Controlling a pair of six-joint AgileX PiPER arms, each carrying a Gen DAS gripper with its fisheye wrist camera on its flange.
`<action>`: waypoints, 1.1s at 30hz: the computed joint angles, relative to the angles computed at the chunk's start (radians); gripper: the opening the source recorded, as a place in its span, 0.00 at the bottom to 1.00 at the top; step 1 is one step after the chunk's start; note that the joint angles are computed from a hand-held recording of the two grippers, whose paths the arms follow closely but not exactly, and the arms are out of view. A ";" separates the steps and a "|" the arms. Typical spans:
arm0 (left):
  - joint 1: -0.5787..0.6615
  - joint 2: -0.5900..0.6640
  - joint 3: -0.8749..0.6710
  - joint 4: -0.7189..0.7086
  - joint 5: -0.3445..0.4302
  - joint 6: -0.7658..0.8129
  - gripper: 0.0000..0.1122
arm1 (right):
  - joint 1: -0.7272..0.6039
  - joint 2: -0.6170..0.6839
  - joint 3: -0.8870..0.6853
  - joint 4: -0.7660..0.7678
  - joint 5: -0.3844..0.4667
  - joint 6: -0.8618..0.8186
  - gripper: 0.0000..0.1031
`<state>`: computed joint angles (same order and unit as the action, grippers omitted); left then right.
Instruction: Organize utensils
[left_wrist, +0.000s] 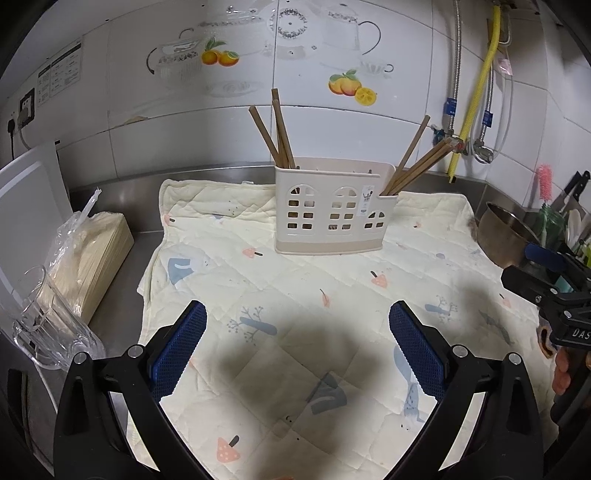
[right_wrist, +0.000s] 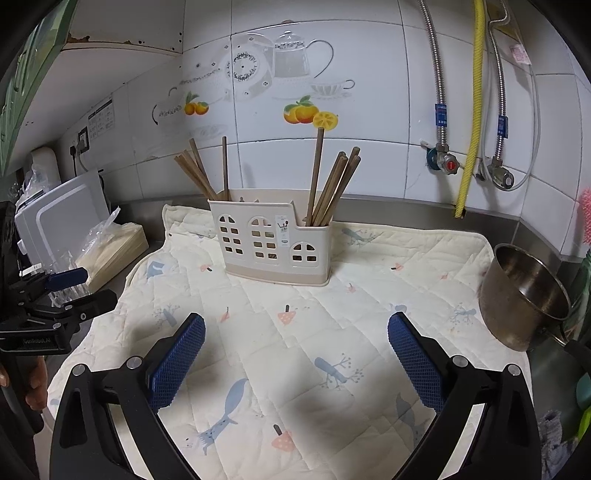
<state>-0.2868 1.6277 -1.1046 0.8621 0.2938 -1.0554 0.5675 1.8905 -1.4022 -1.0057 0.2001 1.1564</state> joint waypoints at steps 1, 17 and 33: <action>-0.001 0.000 0.001 0.000 0.000 -0.002 0.87 | 0.001 0.001 0.000 0.001 0.000 -0.001 0.93; -0.005 -0.007 0.008 0.010 0.003 -0.014 0.87 | 0.002 -0.007 0.011 0.015 -0.009 -0.008 0.93; -0.010 -0.013 0.014 0.011 0.005 -0.021 0.87 | 0.003 -0.006 0.015 0.024 -0.019 -0.009 0.93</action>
